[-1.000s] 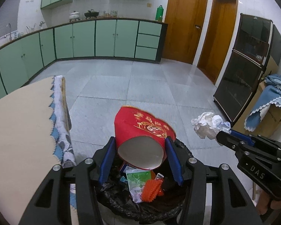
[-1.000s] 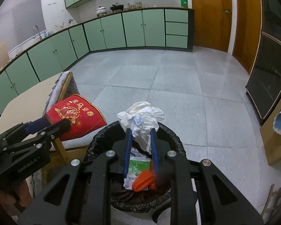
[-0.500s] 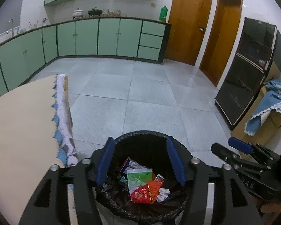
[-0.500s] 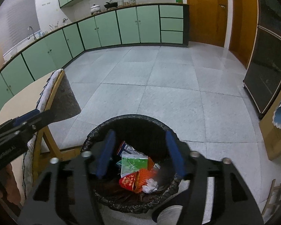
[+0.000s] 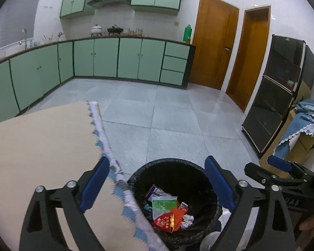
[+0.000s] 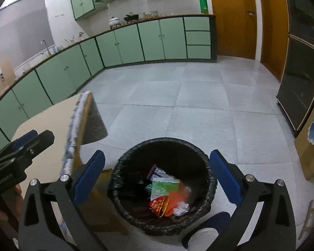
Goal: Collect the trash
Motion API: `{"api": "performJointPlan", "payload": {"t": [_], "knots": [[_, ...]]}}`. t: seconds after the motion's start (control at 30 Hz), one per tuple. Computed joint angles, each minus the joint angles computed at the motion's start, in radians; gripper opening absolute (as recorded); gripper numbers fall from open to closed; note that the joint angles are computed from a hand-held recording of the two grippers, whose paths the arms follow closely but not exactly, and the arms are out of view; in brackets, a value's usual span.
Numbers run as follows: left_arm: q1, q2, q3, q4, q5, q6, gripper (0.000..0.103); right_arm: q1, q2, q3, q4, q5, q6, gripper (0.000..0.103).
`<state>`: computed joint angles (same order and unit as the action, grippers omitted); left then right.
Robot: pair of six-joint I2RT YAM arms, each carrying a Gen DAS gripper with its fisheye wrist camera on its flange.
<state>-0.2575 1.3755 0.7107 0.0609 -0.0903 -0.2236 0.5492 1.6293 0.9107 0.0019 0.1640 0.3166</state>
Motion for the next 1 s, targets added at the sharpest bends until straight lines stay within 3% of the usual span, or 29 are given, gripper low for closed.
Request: {"api": "performJointPlan", "payload": {"t": [0.23,0.57,1.0], "knots": [[-0.011,-0.236,-0.091,-0.099,-0.049,-0.005,0.097,0.091,-0.156,-0.037,-0.092,0.06,-0.001,0.098],[-0.097,-0.54,-0.124,-0.352,-0.174,-0.042,0.097,0.243,-0.337,-0.051,-0.226,0.163,0.044,0.098],[-0.243,-0.75,-0.109,-0.58,-0.335,-0.126,0.097,0.373,-0.453,-0.058,-0.336,0.262,0.08,0.098]]}}
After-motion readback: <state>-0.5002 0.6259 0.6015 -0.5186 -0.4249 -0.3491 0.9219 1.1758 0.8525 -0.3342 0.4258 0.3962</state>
